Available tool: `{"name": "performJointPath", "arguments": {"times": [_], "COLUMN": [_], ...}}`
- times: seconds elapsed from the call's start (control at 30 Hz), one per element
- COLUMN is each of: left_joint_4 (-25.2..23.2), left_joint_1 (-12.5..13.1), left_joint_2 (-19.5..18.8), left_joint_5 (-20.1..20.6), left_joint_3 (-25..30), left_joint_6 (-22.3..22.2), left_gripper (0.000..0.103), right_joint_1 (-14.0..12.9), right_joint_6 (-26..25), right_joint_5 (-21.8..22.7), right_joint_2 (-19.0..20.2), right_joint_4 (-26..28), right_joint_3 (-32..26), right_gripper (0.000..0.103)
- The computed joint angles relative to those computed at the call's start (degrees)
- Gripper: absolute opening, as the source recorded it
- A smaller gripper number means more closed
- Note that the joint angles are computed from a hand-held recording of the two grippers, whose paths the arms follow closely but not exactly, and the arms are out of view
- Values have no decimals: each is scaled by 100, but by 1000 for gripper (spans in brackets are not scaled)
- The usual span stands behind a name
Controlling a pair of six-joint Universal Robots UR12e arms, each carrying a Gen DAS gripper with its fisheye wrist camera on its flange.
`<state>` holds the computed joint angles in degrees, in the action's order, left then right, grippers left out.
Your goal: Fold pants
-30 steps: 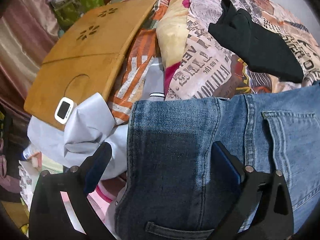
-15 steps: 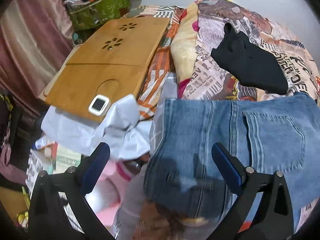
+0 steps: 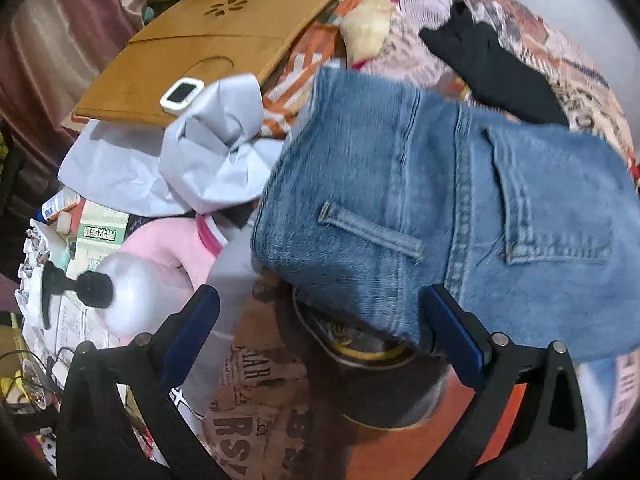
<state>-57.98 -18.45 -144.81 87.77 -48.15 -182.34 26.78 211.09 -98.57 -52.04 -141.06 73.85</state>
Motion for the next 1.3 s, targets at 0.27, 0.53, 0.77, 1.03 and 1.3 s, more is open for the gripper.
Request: {"name": "performJointPath", "arguments": {"times": [0.27, 0.53, 0.77, 1.03, 1.3], "left_joint_4": [7, 391, 503, -355, -461], "left_joint_1": [53, -53, -393, -805, -1029], "left_joint_2": [111, 190, -104, -798, -950], "left_joint_5": [-54, -22, -212, -453, -124], "left_joint_3": [-186, 83, 889, 2175, 2222], "left_joint_6": [-32, 7, 512, 1188, 1628], "left_gripper": [103, 103, 103, 103, 103], "right_joint_1": [71, 102, -56, -152, -371], "right_joint_6": [370, 1422, 3636, 5769, 6300], "right_joint_5": [-26, -1147, -2126, -2307, -1998], "right_joint_2": [-282, -1009, -2057, -2805, -2773], "right_joint_4": [-402, -749, -395, 396, -331], "right_joint_3": [462, 1492, 2873, 3818, 4277], "right_gripper": [50, 53, 54, 54, 53]}}
